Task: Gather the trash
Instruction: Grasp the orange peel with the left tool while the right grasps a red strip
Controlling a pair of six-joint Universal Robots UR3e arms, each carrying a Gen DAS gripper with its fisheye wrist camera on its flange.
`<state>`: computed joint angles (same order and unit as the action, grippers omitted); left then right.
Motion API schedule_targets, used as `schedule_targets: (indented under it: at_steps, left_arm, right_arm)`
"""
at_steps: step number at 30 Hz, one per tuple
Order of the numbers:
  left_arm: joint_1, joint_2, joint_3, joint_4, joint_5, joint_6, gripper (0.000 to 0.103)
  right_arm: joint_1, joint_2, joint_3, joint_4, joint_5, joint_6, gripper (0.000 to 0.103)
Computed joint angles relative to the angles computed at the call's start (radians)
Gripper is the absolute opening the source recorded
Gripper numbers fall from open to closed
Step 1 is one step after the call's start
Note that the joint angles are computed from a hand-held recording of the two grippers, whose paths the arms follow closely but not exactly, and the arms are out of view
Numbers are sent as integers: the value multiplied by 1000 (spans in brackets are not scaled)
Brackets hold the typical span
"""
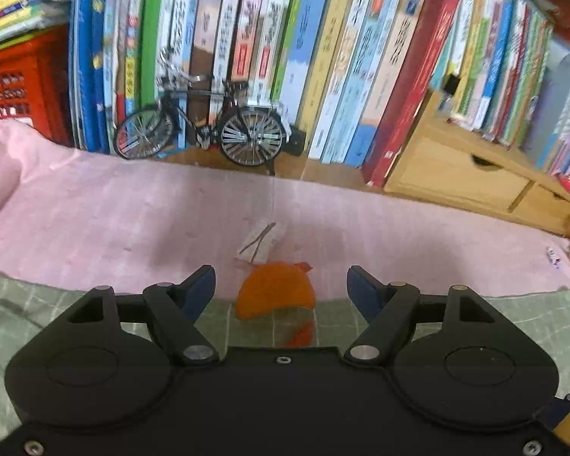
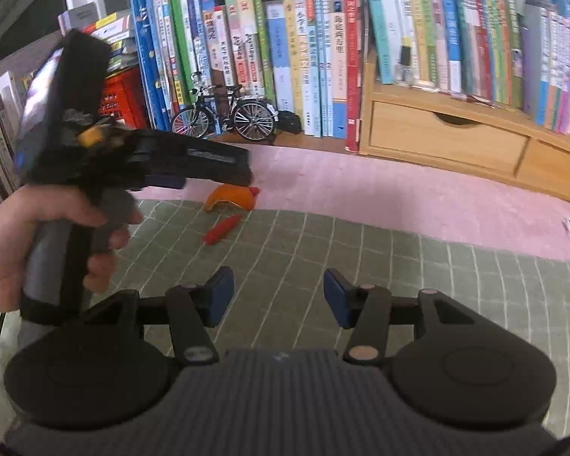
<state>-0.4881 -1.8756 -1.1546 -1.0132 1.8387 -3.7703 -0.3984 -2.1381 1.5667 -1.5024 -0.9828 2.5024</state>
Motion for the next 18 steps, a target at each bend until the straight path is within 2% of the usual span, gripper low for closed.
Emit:
schedule_targets:
  at_steps: [4, 5, 7, 11, 15, 18]
  left_arm:
    - [-4, -52, 33, -8, 12, 24, 69]
    - [-1, -62, 33, -1, 5, 30, 64]
    - [3, -70, 32, 2, -10, 33, 47]
    - [11, -51, 1, 27, -27, 52, 32]
    - [50, 8, -54, 66, -57, 54, 30]
    - [67, 48, -82, 75, -29, 74, 29]
  right_arm:
    - [76, 53, 41, -113, -36, 60, 66]
    - [90, 61, 51, -136, -42, 71, 66]
    - [117, 79, 67, -180, -48, 95, 66]
    - [177, 121, 92, -271, -67, 142, 66]
    - [244, 190, 99, -369, -97, 217, 66]
    - [288, 261, 83, -426, -100, 291, 55]
